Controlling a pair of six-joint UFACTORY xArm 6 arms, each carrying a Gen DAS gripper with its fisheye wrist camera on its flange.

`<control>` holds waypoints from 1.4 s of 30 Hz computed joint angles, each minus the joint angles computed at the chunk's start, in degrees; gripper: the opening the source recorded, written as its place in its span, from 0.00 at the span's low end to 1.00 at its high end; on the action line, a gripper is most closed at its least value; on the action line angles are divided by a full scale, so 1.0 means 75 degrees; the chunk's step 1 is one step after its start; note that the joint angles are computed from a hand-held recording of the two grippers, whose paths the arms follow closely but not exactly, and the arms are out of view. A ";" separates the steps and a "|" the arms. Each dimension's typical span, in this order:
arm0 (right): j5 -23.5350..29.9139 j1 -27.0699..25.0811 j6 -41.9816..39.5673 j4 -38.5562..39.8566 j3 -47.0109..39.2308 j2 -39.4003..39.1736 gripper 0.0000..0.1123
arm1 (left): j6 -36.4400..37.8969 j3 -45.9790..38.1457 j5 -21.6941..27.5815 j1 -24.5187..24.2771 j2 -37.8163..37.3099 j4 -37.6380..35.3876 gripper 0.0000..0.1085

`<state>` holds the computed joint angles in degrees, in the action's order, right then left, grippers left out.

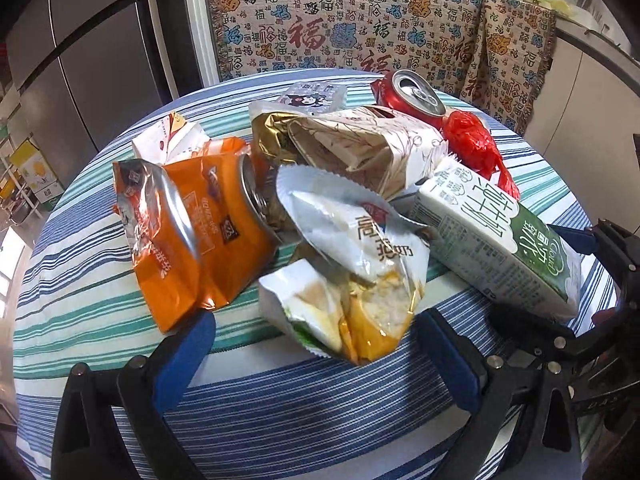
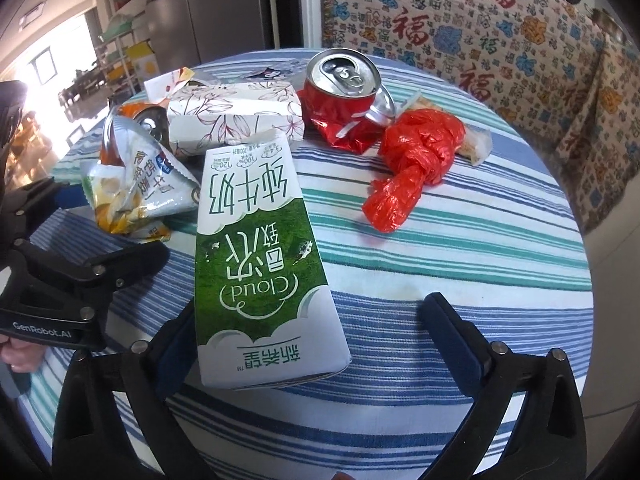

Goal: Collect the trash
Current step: 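Move the left tool to the white snack bag while the right tool approaches the green milk carton, then close the left tool on the white snack bag while the right tool grips the milk carton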

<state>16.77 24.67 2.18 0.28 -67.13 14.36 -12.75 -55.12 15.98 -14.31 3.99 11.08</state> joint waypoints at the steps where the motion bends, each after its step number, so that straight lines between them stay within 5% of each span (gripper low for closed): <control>1: 0.0024 -0.0005 -0.0114 0.0075 -0.0053 0.0034 0.91 | 0.0055 0.0002 -0.0001 0.0004 -0.0004 -0.0047 0.95; 5: 0.0042 0.0024 -0.0300 0.0220 -0.0134 0.0096 0.91 | 0.0160 0.0087 -0.0086 -0.0004 -0.0046 -0.0151 0.93; 9: 0.0197 0.0029 -0.0472 0.0346 -0.0315 0.0186 0.90 | 0.0536 0.0193 -0.0213 -0.0104 -0.0169 -0.0426 0.71; 12: 0.0383 0.0099 -0.0718 0.0424 -0.0366 0.0073 0.76 | 0.0731 0.0307 -0.0349 -0.0153 -0.0305 -0.0611 0.62; 15: 0.0080 0.0190 -0.0584 0.0196 -0.0213 -0.0120 0.72 | 0.1401 0.0374 -0.0435 -0.0180 -0.0389 -0.1396 0.42; 16: 0.0103 0.0208 -0.0851 0.0585 -0.0237 -0.0124 0.48 | 0.1481 0.0359 -0.0418 -0.0185 -0.0393 -0.1535 0.40; 19: 0.0251 0.0187 -0.1280 0.1529 -0.0240 -0.0173 0.42 | 0.2009 0.0427 -0.0392 -0.0230 -0.0529 -0.2254 0.31; 27: 0.0482 0.0166 -0.2525 0.3616 0.0732 -0.1360 0.42 | 0.2750 0.1206 -0.0023 -0.0553 -0.1699 -0.3500 0.26; 34: -0.0073 0.0053 -0.2194 0.3775 0.1698 -0.2317 0.42 | 0.2164 0.1310 0.0329 -0.1118 -0.2165 -0.3270 0.26; 42: -0.0530 -0.0673 -0.1369 0.3474 0.2825 -0.3424 0.42 | 0.2023 0.0621 0.0189 -0.2109 -0.1578 -0.3289 0.26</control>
<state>12.80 19.62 -8.09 26.33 -45.94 -11.32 2.43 -50.46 17.40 -30.12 -7.84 -13.59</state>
